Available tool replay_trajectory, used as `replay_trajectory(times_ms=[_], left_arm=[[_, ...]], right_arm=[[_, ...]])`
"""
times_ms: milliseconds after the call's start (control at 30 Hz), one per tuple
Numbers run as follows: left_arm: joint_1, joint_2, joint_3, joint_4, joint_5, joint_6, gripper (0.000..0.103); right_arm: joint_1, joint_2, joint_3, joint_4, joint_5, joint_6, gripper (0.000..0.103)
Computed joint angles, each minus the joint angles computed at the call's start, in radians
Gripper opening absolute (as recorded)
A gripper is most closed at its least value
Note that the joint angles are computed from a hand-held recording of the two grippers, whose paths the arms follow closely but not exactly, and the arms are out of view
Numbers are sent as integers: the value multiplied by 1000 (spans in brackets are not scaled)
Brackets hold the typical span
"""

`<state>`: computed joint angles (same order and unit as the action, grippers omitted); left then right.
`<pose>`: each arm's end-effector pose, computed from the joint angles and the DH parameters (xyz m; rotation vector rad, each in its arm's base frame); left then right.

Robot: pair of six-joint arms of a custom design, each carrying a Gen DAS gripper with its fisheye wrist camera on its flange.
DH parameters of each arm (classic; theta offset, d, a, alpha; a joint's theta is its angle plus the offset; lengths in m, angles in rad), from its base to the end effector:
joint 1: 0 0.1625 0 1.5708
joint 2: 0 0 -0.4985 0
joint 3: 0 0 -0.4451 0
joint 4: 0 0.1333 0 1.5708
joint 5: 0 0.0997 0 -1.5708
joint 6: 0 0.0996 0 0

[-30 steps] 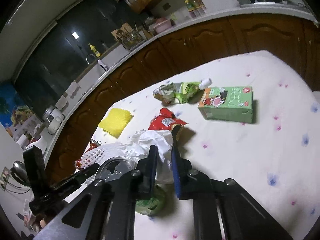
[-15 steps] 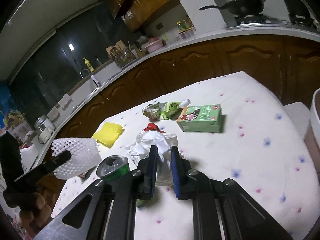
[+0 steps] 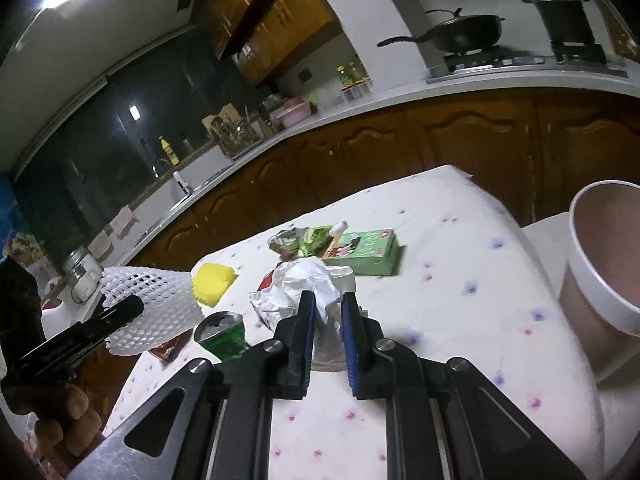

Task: Collect trash
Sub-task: 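Grasp the crumpled white plastic bag with the right tool while the left tool lifts the net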

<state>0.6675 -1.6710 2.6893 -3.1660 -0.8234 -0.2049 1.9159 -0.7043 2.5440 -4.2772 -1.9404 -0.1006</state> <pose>-0.1168 -0.3480 0.2728 0.5942 2.5000 -1.1707 0.2259 -0.3406 0.0720 0.3572 -2.5994 1.2600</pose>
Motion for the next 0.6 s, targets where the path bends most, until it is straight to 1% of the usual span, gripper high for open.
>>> replay_trajectory(times_ms=[267,600], left_arm=[[-60,49,1,-42,-27,-2,6],[-89,185,-23,-117,-107,-16,6]], right_arm=[[-17,-30,61,-92,-15,-8,14],[-46,-70,133,-203,-49,-23,14]])
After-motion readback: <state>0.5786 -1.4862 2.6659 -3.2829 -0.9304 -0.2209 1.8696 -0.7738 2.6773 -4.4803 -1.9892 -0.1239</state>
